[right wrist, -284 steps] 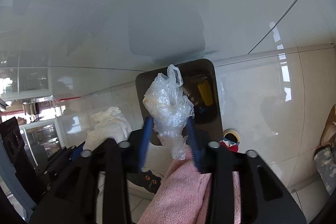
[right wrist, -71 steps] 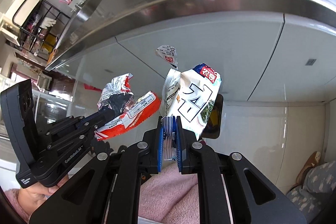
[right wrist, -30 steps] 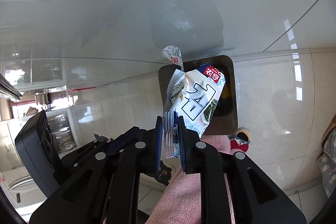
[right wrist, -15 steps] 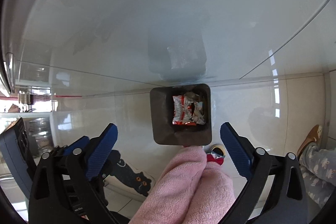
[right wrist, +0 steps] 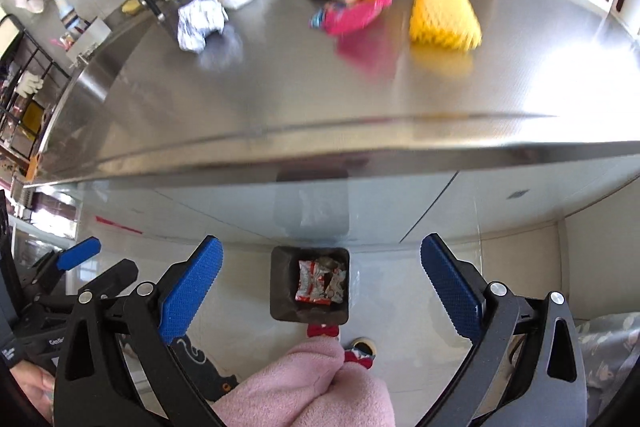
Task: Collect trash
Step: 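Grasp the crumpled foil ball with the left gripper while the right gripper grasps the mentos bag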
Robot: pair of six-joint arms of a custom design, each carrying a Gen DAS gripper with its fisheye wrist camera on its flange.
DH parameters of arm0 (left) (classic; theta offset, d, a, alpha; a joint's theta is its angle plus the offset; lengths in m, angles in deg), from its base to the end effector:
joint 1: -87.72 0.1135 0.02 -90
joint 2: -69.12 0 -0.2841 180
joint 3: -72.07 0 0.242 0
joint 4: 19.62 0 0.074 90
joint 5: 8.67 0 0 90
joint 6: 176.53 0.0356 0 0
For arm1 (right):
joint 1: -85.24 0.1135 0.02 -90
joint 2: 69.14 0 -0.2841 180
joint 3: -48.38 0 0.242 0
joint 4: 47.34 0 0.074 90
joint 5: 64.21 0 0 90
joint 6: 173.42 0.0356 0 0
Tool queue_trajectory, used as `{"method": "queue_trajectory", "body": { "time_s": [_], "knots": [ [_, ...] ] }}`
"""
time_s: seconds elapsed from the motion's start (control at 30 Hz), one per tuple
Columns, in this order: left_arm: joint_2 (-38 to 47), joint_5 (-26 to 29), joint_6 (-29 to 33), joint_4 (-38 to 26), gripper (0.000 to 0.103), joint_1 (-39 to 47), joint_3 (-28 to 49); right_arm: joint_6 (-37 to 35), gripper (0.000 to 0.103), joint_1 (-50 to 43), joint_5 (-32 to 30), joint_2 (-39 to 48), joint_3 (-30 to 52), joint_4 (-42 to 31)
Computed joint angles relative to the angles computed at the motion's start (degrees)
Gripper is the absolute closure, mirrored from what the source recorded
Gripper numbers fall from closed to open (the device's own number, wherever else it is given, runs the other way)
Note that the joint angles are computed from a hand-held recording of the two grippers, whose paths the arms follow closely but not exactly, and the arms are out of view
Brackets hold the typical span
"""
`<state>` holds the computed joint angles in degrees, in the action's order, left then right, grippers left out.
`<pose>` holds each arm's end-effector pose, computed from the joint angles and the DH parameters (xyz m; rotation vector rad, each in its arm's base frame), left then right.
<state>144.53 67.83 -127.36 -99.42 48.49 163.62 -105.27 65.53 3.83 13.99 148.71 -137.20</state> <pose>0.1827 -0.1384 0.3584 -0.1098 2.6357 -0.1579 0.2390 -0.0715 0.3650 -0.1305 2.7034 0.3444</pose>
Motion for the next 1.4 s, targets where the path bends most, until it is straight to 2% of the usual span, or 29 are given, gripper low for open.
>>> {"method": "queue_trajectory", "body": {
  "time_s": [0.13, 0.37, 0.5, 0.57, 0.6, 0.63, 0.73, 0.8, 0.83, 0.93, 1.2, 1.27, 1.33, 1.4],
  "knots": [
    [3.28, -2.66, 6.16, -1.05, 0.008, 3.23, 9.50, 1.89, 0.003, 1.58, -0.29, 2.60, 11.03, -1.23],
    [16.47, 0.96, 15.64, -5.69, 0.008, 10.98, 29.31, 6.33, 0.003, 1.88, -2.37, 15.07, 29.57, -4.10],
    [22.40, 1.14, 18.82, -5.03, 0.008, 12.92, 35.30, 9.23, 0.003, 2.65, -1.76, 20.12, 34.61, -2.86],
    [24.48, 1.51, 20.24, -2.76, 0.009, 13.46, 35.67, 10.36, 0.003, 2.62, -1.88, 22.99, 37.47, -3.40],
    [26.08, 1.91, 21.02, -2.75, 0.009, 13.88, 37.36, 10.75, 0.006, 2.79, -1.63, 24.34, 38.64, -3.71],
    [26.98, 2.29, 21.68, -2.34, 0.011, 14.29, 37.90, 10.97, 0.012, 3.05, -1.00, 25.34, 39.21, -3.81],
    [30.63, 4.00, 22.64, -2.34, 0.024, 15.45, 40.85, 11.24, 0.034, 3.61, 0.26, 28.15, 40.10, -3.96],
    [33.25, 5.36, 23.25, -2.47, 0.037, 16.20, 43.03, 10.79, 0.042, 4.23, 1.23, 29.81, 40.52, -4.16],
    [34.54, 5.48, 23.45, -2.91, 0.038, 16.39, 44.27, 10.69, 0.047, 4.58, 1.71, 30.26, 40.41, -3.87],
    [37.43, 6.25, 24.29, -3.16, 0.043, 17.09, 46.49, 10.75, 0.053, 5.43, 3.16, 31.31, 40.18, -2.73],
    [42.40, 7.10, 25.20, -4.25, 0.043, 18.84, 49.75, 10.95, 0.057, 6.29, 2.38, 34.56, 42.60, -4.28],
    [42.87, 7.48, 25.55, -4.14, 0.044, 18.86, 49.83, 10.81, 0.062, 6.66, 2.74, 34.87, 42.35, -4.42],
    [42.76, 8.73, 25.96, -3.40, 0.049, 18.93, 49.21, 10.35, 0.076, 7.08, 3.16, 34.64, 41.58, -4.05],
    [42.44, 8.67, 26.56, -2.76, 0.068, 18.61, 48.72, 9.82, 0.088, 7.35, 3.20, 34.48, 41.28, -3.92]
  ]
}}
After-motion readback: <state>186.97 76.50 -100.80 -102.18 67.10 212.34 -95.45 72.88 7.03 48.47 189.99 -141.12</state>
